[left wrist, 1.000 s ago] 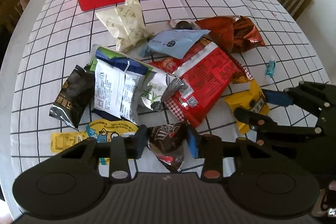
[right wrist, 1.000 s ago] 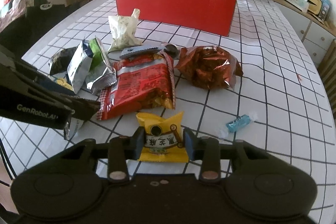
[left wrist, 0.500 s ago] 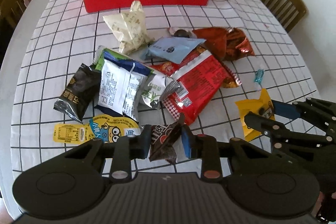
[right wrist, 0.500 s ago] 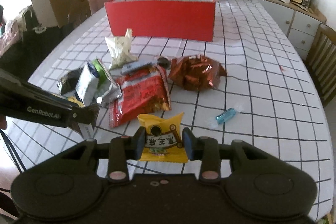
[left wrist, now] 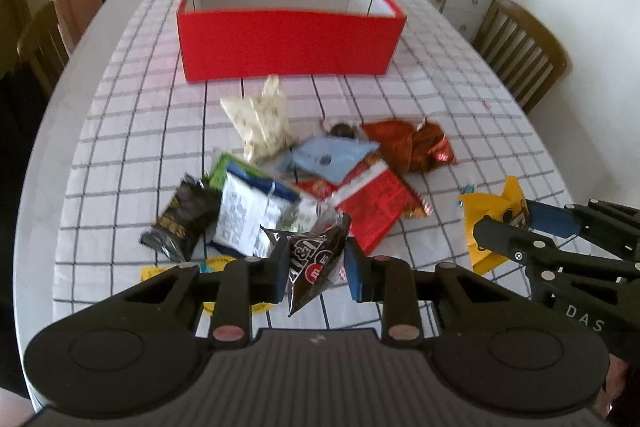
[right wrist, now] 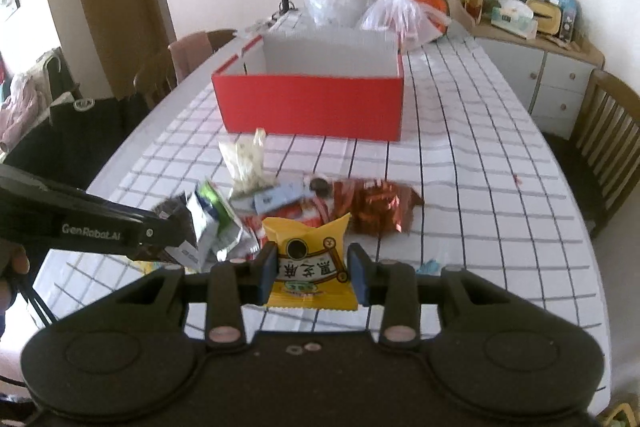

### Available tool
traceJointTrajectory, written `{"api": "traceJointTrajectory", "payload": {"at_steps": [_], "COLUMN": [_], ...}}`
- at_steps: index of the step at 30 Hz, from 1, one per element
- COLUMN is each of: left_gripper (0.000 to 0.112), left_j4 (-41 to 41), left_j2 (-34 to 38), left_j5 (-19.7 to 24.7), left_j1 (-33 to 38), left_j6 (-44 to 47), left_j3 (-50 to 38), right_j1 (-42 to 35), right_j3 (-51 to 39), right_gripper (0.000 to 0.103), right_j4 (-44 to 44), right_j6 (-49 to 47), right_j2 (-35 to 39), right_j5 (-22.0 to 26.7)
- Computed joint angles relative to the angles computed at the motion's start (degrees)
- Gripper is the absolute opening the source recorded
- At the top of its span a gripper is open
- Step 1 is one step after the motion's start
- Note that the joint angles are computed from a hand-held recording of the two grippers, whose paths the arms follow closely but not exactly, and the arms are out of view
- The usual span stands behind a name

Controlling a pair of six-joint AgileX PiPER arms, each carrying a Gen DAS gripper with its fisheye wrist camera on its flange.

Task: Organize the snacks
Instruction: 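Carry both snacks into the red box and open both tools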

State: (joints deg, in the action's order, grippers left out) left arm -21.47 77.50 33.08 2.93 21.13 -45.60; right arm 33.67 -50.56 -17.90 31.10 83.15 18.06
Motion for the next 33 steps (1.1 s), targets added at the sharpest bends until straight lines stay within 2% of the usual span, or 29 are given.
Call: {"api": "traceJointTrajectory", "payload": {"at_steps": [9,13,16,23,28,33], "left_gripper": [0.028,0.028,0.028,0.028,0.028,0.028], "left_j4": [-1.2,-0.6,-0.2,2.4,7.3,10.8], "left_j2": [-2.7,-1.4,0.3,9.1,17.1,26.8], "left_j5": [2.0,1.8,2.1,3.5,4.3,7.3], "left_j1": [2.8,3.0,3.1,1.9,0.2,-0.5], "left_j6": [1.7,1.5,0.9,-4.0,-9.8,-13.7], "left_j3": [-5.9,-9.8,-13.6,-26.2,-36.5,-49.2], "right_j1": [0.4,-0.2,-2.0,-8.0,-11.4,-13.3], "right_j3": [-7.2,-11.8,-16.3,-30.8,-44.1,-59.9], "right_gripper": [0.036,0.036,0.036,0.036,0.036,0.036], "right_j4": [-3.7,-2.7,2.1,17.0,23.8,26.7], "right_j6": [1.9,-0.7,-6.2,-23.6,-31.6,-35.8], "right_j2": [0.7,3.0,5.6,14.9,24.2,35.3], "right_j5": [2.4,2.7,2.9,5.5,10.2,16.8]}}
